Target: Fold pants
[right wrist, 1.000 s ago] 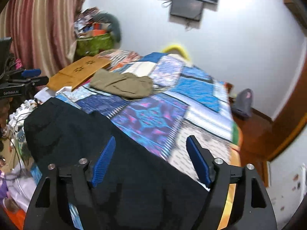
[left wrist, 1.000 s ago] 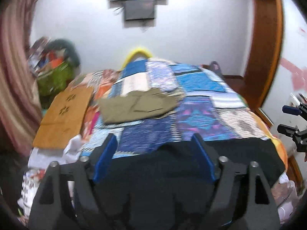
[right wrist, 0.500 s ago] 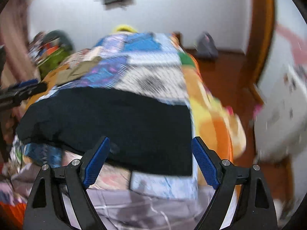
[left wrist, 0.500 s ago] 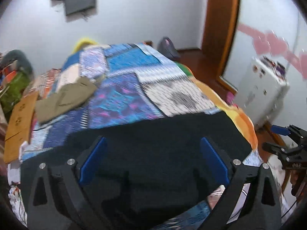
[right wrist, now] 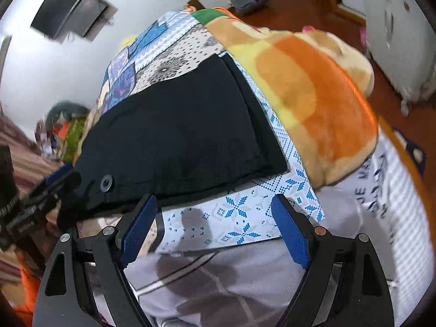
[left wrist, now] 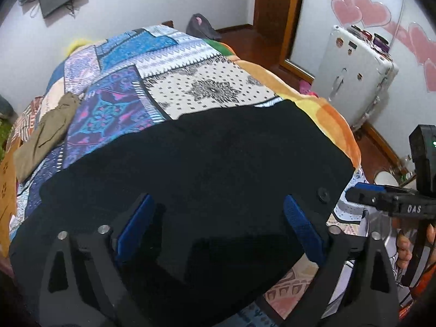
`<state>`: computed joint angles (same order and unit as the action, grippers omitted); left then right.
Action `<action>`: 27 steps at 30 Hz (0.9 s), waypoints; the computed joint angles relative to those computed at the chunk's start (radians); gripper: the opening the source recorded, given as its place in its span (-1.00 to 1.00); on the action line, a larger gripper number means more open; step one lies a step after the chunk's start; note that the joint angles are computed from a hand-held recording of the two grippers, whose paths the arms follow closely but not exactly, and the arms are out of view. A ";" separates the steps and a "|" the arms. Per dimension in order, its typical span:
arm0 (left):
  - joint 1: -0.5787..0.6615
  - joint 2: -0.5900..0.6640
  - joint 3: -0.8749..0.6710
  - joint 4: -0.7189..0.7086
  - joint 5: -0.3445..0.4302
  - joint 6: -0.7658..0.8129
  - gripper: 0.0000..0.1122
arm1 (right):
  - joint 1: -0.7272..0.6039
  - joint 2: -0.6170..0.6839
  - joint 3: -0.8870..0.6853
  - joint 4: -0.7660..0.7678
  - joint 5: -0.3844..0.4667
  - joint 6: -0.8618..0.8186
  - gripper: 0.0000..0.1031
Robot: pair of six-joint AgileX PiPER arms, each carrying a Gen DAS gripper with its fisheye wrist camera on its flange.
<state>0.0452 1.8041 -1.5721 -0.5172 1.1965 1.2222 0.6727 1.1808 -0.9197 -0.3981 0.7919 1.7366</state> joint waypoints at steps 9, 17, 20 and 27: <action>-0.018 0.009 0.030 -0.001 -0.028 0.022 0.53 | -0.017 -0.032 0.063 -0.093 -0.043 0.161 0.27; -0.025 0.010 0.033 -0.015 -0.043 0.022 0.39 | 0.015 -0.093 0.109 -0.195 -0.002 0.327 -0.56; -0.024 0.015 0.024 -0.017 -0.037 0.015 0.36 | 0.039 -0.093 0.087 -0.211 0.030 0.297 -0.67; -0.014 0.024 0.000 -0.025 -0.008 0.013 0.21 | 0.078 -0.026 -0.047 -0.239 0.158 0.157 -0.78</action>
